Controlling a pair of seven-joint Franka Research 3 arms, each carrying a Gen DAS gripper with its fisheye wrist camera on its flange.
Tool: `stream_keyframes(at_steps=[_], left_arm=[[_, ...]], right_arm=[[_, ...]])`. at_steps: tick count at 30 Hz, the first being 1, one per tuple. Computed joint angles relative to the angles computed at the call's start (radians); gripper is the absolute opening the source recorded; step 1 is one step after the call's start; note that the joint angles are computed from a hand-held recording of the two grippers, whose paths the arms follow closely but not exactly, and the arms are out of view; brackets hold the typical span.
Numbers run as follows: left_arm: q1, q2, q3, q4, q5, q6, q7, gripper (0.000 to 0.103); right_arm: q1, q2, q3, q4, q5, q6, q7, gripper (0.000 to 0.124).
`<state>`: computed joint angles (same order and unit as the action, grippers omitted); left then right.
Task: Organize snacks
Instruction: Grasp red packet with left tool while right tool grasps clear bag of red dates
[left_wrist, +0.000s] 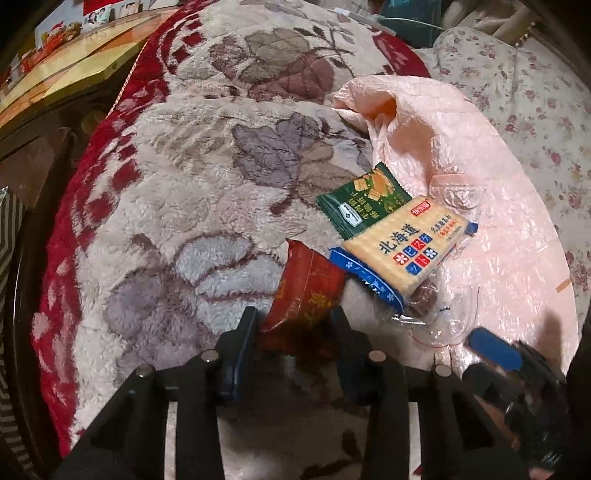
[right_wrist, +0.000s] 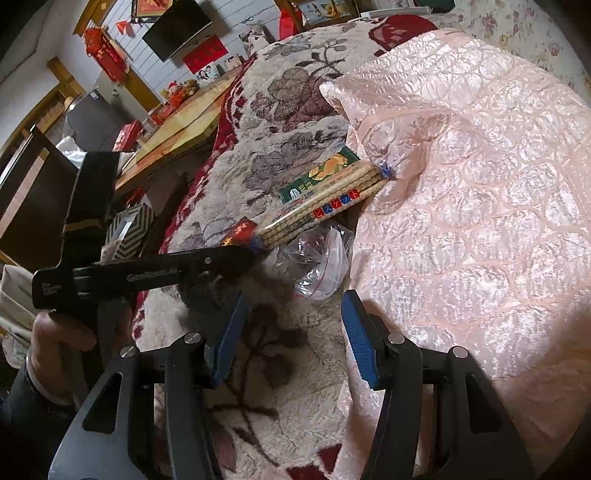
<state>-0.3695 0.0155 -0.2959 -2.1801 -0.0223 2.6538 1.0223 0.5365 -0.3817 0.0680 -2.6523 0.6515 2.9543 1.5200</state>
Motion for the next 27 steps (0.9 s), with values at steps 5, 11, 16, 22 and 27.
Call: stream_keyframes(at_steps=[5, 11, 16, 22, 27], left_arm=[[-0.001, -0.011, 0.001, -0.022, 0.027, 0.031, -0.018, 0.043], [0.000, -0.004, 0.005, -0.002, 0.189, 0.010, -0.092, 0.075], [-0.006, 0.040, 0.001, 0.040, 0.227, -0.020, -0.075, 0.075], [-0.011, 0.083, 0.006, 0.081, 0.320, -0.068, -0.089, 0.071], [0.002, 0.098, 0.007, 0.084, 0.280, -0.027, -0.053, 0.067]], right_arm=[[0.032, 0.038, -0.041, 0.041, 0.086, 0.021, -0.037, 0.053], [-0.049, 0.060, 0.014, 0.070, -0.008, 0.001, 0.015, 0.055], [-0.220, 0.116, 0.158, 0.128, -0.365, -0.075, 0.169, 0.063], [-0.219, 0.215, 0.143, 0.225, -0.591, -0.155, 0.171, 0.063], [-0.175, 0.288, 0.088, 0.265, -0.530, -0.133, 0.128, 0.053]])
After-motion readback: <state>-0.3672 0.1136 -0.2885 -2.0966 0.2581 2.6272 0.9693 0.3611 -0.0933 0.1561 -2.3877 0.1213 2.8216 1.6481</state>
